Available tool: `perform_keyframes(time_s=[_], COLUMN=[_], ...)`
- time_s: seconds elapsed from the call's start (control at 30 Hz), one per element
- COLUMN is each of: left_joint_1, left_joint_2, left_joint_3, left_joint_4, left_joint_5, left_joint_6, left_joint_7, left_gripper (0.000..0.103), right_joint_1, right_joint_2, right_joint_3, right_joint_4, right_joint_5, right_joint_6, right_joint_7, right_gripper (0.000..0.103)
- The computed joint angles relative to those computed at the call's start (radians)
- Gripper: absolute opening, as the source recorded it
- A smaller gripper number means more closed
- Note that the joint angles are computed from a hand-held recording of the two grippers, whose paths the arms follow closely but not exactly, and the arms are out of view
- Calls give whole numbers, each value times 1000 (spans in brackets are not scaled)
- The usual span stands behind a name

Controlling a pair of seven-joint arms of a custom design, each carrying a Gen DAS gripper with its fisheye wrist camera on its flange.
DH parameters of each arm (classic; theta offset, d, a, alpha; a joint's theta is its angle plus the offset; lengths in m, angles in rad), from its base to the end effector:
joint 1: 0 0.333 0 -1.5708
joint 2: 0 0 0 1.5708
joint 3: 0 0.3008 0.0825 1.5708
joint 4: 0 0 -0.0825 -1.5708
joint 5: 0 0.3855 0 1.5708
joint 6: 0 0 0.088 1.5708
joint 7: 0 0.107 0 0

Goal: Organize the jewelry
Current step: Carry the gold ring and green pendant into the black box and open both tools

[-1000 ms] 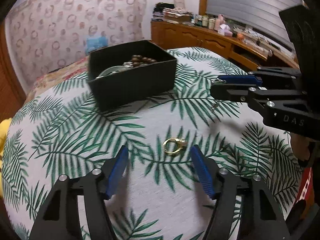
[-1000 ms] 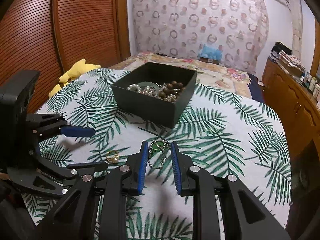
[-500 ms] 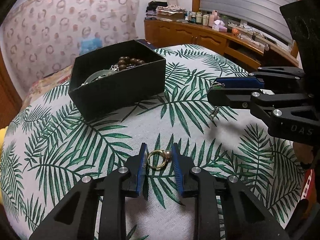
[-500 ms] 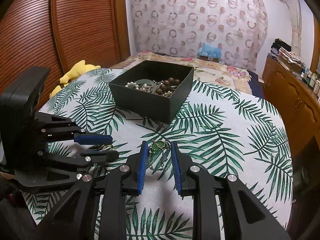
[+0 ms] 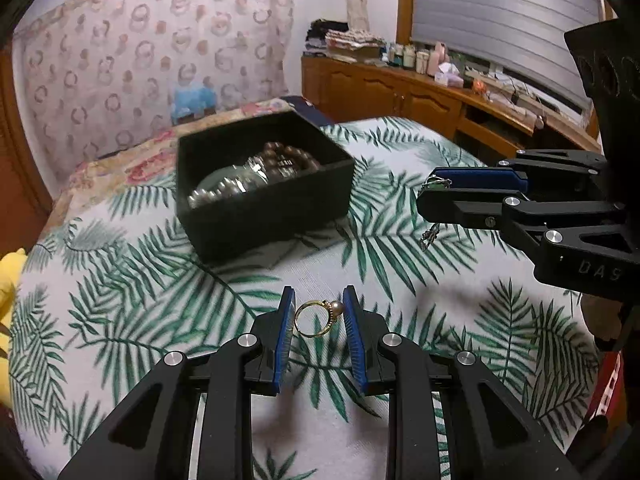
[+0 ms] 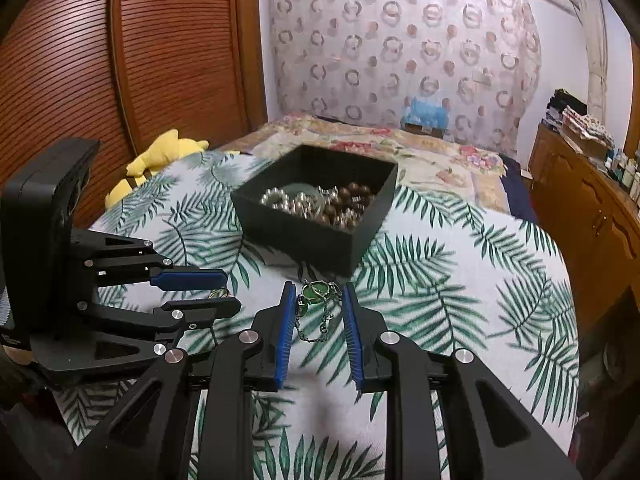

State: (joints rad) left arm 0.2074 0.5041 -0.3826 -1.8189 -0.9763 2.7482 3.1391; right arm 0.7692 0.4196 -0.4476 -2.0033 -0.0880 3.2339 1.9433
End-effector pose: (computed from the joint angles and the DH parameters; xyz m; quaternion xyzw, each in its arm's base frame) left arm 0.6667 -0.0610 0.2946 -0.3434 0.8560 -0.3601 0.1406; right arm 0.6065 0.2381 0.3506 -0.6906 0.5911 -0.2525 0.3316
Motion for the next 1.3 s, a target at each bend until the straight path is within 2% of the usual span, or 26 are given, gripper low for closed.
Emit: perform_keyframes(time_s=[0.17,0.23,0.4,0.5,0.63,0.7,0.8,0.87,1.0,1.1,1.17,1.3], left_joint_1=[11,12,6,7,1,-4,-16,-20,-30,-36,-31,-17], left_joint_2=[0,1,8,13,33,47,80,102,150,176,188,199], left_joint_3=[-9,-9,-5,-6,-2,-1,2,1,-6,-16,-28,-49], left_joint_4=[25,38,66,81,122,147,195,225,287,317,327,328], left_joint_5=[-27,-35,-42,-45,-31,-18,18,50,124,179,209,255], left_joint_6=[0,-2,4,3,3,5,16,19,34,52,61,82], left_joint_7=[10,12,8,3,-26,-50,-98,-134,-212,-263,-289,-328], left_gripper=[23,23,23,23,23,23,23,23,23,23,23,24], right_joint_1=[-47,-108,-193,-217,-302,-364,-411,-461,-438,-385,-320,-262], right_joint_2=[7,14,48,80,130,159,193,198,181,155,140,118], right_joint_3=[37,94,170,187,267,333,380,438,405,340,263,198], right_joint_4=[53,86,178,243,337,383,430,429,391,344,313,263], right_joint_5=[-6,-2,-4,-17,-23,-9,16,38,50,41,25,9], right_joint_6=[-12,-12,-36,-67,-105,-125,-150,-132,-108,-87,-76,-41], right_joint_7=[-9,-16,-33,-29,-44,-64,-72,-100,-84,-50,-11,32], right_gripper=[26,26,26,26,27,27,46,46,46,46,46,46])
